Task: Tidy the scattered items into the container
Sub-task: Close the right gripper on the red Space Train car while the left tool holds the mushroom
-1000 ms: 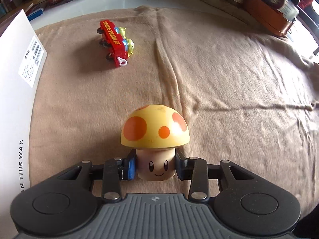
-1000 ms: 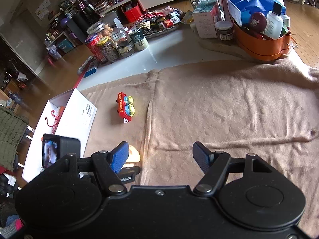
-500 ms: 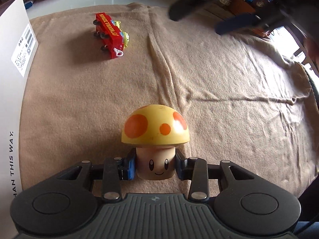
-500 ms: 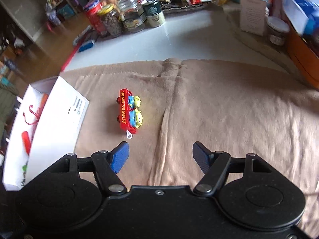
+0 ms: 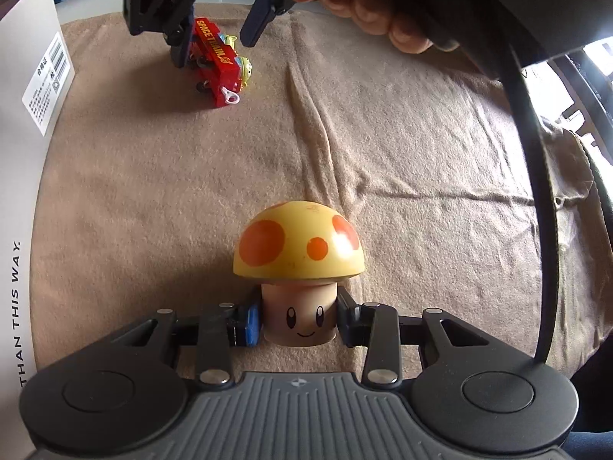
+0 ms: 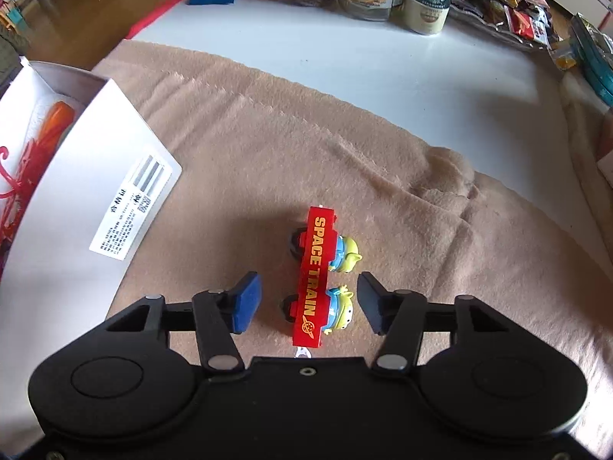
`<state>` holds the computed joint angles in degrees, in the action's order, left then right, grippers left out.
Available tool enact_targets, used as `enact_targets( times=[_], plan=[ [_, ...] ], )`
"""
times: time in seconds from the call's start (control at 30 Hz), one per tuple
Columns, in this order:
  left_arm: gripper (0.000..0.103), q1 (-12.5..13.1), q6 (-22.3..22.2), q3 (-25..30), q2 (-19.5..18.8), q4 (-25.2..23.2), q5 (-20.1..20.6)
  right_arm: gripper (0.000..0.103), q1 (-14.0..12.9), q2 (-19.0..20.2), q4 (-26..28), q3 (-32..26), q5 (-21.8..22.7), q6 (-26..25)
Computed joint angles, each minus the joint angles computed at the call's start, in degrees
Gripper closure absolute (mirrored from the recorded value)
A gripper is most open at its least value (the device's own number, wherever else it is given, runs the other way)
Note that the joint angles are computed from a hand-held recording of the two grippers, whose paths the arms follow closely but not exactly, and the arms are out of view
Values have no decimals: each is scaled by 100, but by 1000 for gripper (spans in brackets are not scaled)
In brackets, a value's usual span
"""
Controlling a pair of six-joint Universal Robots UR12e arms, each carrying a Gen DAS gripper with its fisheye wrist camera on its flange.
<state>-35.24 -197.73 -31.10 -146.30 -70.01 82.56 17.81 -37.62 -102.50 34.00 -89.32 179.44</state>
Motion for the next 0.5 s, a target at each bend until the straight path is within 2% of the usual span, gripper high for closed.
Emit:
enact_targets(
  times=[0.03,0.1,0.17,0.3,0.5],
  plan=[
    [64,8,2,29,-13,-19,-7,66,0,26,75,-40,-18,47],
    [64,4,66,54,-21,-45,12,74,-8,-31,-10,80,-29,134],
    [64,1,68,36,-8,-41,12,86,-53,-176,-196,332,144,303],
    [64,2,103,33,8,-59,7,86,-128,-676,-728,1096,156,587],
    [64,-15,138,-98,93,29,42,86,-376,-1698,-1356,2651,336,1196]
  ],
)
